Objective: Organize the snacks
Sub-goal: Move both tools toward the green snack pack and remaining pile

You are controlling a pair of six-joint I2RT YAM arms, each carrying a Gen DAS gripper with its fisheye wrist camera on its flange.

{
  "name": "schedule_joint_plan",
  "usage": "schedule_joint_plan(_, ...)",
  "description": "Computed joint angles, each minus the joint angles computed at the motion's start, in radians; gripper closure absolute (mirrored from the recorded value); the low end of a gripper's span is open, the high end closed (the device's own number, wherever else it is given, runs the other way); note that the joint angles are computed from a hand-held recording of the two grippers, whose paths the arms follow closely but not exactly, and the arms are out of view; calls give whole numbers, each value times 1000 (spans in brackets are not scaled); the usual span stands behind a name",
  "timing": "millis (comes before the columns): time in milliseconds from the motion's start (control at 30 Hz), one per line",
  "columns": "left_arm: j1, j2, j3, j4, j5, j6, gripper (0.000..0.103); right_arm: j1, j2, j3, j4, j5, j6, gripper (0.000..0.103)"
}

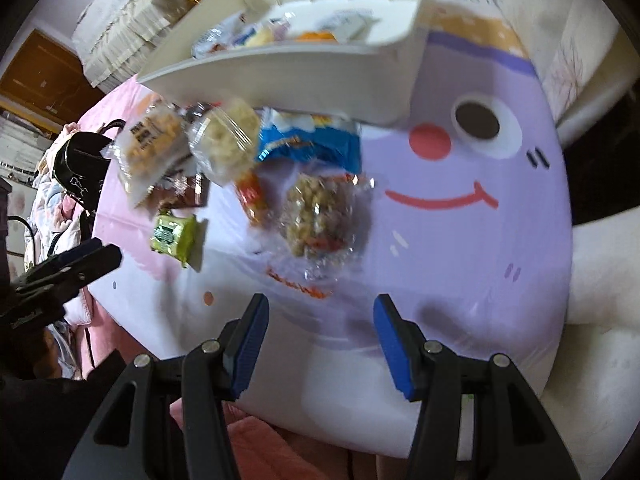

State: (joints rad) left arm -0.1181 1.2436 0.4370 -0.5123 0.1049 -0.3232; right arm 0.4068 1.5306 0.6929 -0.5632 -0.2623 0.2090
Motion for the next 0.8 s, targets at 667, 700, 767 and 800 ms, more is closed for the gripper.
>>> schedule_joint_plan(667, -35, 485, 159, 176, 71, 10, 23, -4, 228, 134, 60, -14, 54, 42)
schedule_joint_plan(700, -40, 504, 174, 170, 71, 7, 23, -3, 235, 143, 57, -12, 56, 41)
schedule_joint_plan(767, -51, 528, 195, 165, 64, 4, 25, -3, 249, 161, 49, -10, 60, 40)
schedule_joint_plan(800, -56, 537, 204, 164, 62, 4, 26, -5, 254, 168, 45, -8, 60, 40)
